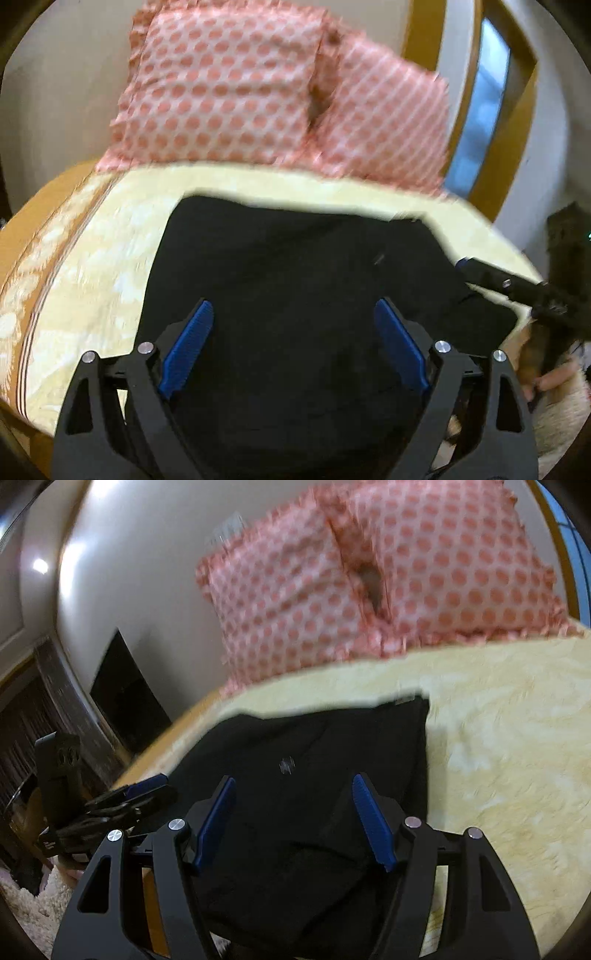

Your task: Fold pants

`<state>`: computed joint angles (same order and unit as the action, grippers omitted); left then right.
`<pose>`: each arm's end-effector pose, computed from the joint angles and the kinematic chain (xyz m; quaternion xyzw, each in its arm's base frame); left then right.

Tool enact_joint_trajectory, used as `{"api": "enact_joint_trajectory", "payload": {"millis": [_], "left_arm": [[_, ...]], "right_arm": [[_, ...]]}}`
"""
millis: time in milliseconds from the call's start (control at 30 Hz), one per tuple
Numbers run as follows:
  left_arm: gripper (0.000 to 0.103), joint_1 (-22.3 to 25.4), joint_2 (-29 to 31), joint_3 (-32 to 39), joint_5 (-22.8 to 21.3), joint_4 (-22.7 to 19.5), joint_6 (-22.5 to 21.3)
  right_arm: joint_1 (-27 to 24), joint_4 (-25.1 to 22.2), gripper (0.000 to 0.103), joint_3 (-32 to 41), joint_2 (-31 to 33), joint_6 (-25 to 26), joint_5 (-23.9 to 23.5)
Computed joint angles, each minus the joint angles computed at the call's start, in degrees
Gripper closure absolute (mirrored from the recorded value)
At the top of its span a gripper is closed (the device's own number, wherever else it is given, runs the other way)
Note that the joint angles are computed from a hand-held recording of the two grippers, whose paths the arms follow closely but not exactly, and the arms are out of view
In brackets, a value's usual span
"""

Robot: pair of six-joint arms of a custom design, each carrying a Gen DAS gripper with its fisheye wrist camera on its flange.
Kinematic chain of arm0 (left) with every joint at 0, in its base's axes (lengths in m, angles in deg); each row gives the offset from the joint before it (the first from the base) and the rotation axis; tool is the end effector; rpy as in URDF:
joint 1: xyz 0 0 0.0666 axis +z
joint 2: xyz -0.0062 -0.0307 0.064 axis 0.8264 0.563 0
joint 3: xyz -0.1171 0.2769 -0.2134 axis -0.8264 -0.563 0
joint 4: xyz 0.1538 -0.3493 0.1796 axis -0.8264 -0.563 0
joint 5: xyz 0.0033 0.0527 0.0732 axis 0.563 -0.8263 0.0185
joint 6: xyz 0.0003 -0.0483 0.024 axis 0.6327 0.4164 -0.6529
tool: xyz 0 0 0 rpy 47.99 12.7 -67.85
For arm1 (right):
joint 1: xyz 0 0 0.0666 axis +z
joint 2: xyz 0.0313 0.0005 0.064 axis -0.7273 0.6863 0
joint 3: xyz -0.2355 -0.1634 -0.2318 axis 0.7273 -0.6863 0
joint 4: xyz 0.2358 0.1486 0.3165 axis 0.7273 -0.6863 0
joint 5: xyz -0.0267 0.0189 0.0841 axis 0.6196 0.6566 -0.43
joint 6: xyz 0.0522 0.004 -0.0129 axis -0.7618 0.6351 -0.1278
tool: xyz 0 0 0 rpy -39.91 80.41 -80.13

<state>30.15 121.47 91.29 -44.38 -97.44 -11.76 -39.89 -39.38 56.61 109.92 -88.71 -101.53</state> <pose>0.4461 -0.2174 0.3947 0.1666 0.8769 -0.1605 0.4213 0.4050 0.0597 0.3950 -0.0030 0.8498 0.2525 0.4626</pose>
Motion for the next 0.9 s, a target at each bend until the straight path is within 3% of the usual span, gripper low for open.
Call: {"api": "enact_joint_trajectory", "payload": {"millis": [67, 267, 333, 367, 467, 633, 900], "left_arm": [[0.014, 0.66, 0.61, -0.95, 1.57, 0.76, -0.86], [0.003, 1.12, -1.82, -6.12, 4.27, 6.15, -1.95], [0.002, 1.43, -2.52, -7.4, 5.7, 8.02, -2.02], [0.002, 1.59, -2.85, -7.88, 6.35, 8.73, -1.96], [0.002, 2.37, -3.7, -9.25, 9.11, 10.9, -1.55], [0.002, 3.24, -4.29, -10.37, 12.23, 12.8, -1.22], [0.002, 3.25, -4.68, -11.35, 12.89, 14.33, -1.76]], "right_arm": [[0.26, -4.02, 0.036, 1.04, 1.85, 0.21, 0.41], [-0.09, -8.63, 0.035, 4.05, 3.22, 3.06, -0.18], [-2.03, -7.08, 0.023, 4.63, 2.65, 1.24, 0.36], [-3.09, -6.78, 0.021, 5.48, 3.13, -0.01, 0.64], [-7.33, -9.01, 0.021, 9.33, 7.82, -3.73, -4.3], [-8.1, -15.01, 0.028, 14.65, 15.29, -4.96, -7.76], [-6.11, -14.07, 0.039, 13.89, 14.77, 1.13, -5.0]]}}
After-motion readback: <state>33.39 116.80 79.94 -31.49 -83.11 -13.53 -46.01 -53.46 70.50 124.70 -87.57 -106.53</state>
